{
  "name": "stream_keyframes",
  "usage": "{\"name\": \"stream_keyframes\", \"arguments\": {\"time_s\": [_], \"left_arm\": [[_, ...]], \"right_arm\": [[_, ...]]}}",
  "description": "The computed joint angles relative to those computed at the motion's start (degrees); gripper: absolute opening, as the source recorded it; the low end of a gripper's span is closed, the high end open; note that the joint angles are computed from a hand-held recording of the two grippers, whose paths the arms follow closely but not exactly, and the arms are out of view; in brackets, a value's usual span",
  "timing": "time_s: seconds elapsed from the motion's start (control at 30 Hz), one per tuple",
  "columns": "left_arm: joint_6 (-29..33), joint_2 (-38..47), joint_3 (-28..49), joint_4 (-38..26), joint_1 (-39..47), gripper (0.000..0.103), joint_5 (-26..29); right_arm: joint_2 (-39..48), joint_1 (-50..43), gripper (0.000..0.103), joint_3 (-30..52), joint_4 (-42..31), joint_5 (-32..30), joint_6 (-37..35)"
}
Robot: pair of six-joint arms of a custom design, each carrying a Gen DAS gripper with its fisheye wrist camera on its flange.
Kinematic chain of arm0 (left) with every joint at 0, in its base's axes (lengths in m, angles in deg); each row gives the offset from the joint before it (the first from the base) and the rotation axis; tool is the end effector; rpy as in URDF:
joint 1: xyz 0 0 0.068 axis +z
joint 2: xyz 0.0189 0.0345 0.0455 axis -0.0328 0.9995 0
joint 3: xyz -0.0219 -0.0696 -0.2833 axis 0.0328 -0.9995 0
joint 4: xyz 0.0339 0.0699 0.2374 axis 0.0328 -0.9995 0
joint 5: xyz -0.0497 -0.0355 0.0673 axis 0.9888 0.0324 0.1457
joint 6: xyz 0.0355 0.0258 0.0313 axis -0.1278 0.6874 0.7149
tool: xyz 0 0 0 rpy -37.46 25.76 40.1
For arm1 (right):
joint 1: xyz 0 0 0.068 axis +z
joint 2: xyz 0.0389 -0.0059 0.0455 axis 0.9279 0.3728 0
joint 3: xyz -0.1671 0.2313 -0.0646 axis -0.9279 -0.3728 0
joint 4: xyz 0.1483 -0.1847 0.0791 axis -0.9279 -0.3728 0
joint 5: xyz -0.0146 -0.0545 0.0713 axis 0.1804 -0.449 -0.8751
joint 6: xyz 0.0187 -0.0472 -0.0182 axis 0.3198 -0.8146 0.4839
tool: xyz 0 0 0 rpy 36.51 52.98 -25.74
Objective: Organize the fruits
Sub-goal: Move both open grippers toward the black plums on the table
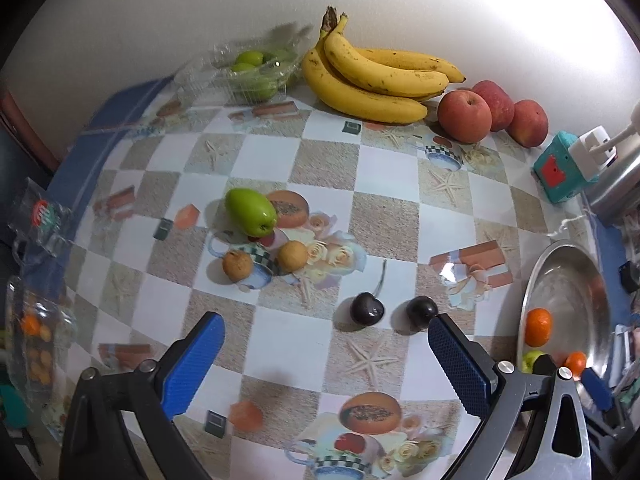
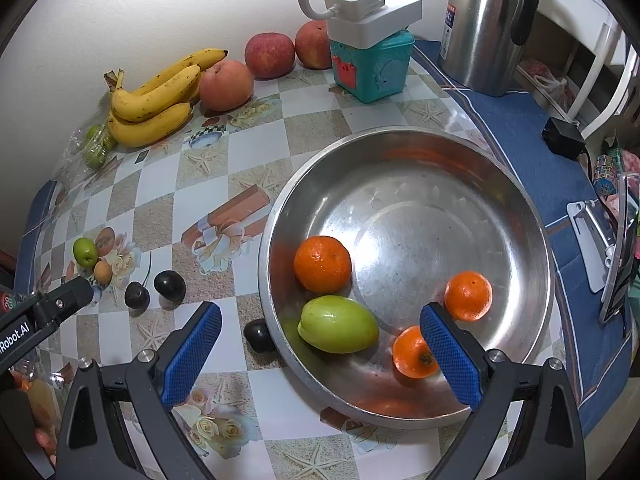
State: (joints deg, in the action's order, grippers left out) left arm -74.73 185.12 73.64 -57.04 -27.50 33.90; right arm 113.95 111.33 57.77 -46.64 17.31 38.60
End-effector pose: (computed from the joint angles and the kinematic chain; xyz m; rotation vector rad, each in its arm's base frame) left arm 0.2858 -0.1304 0.1704 -0.0092 2.7565 0.0115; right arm 0.2226 0.1943 0.1448 0.5170 2.6784 0.0514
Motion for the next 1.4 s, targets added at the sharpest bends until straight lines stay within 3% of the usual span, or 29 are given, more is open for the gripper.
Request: {"name": "stream_keyframes", "arguments": {"time_s": [0.13,0.4,0.7,1.1,1.2,1.3,1.4], "left_arm": [[2.2,-1.0,-0.1,-0.1,-0.8,0.103,-4.3],[5.2,-2.6,-0.7,-0.4,0.9,0.103,-7.7],[5.6,-4.3,-1.9,-0.1,4.9,0.103,-6.6],[5.7,-4.0,-2.4,0.6,6.9,0.103,-3.8],[5.7,-3.9,-2.5,0.7,7.1,0.103,-3.3],[5.8,-3.7,-2.6,1.0,7.3,0.103,-2.9],[5.8,-3.6,-2.7,1.1,7.4,0.103,-2.7]], "right_arm": [[0.0,-0.1,0.100,-0.3,2.4,-2.1,-1.1],[0.9,0.4,0.100,0.2,6.9,-6.4,-2.8],[2.1,0.9,0.100,1.2,10.4,-9.9,-3.4],[3.1,2.4,0.095,3.1,10.1,-8.5,-3.6],[4.5,2.6,0.077,4.1,9.6,-9.4,-4.1],[5.8,3.1,0.073,5.5,8.2,-9.2,-4.5],[6.6,3.3,0.063,6.2,7.3,-9.0,-4.9]]}}
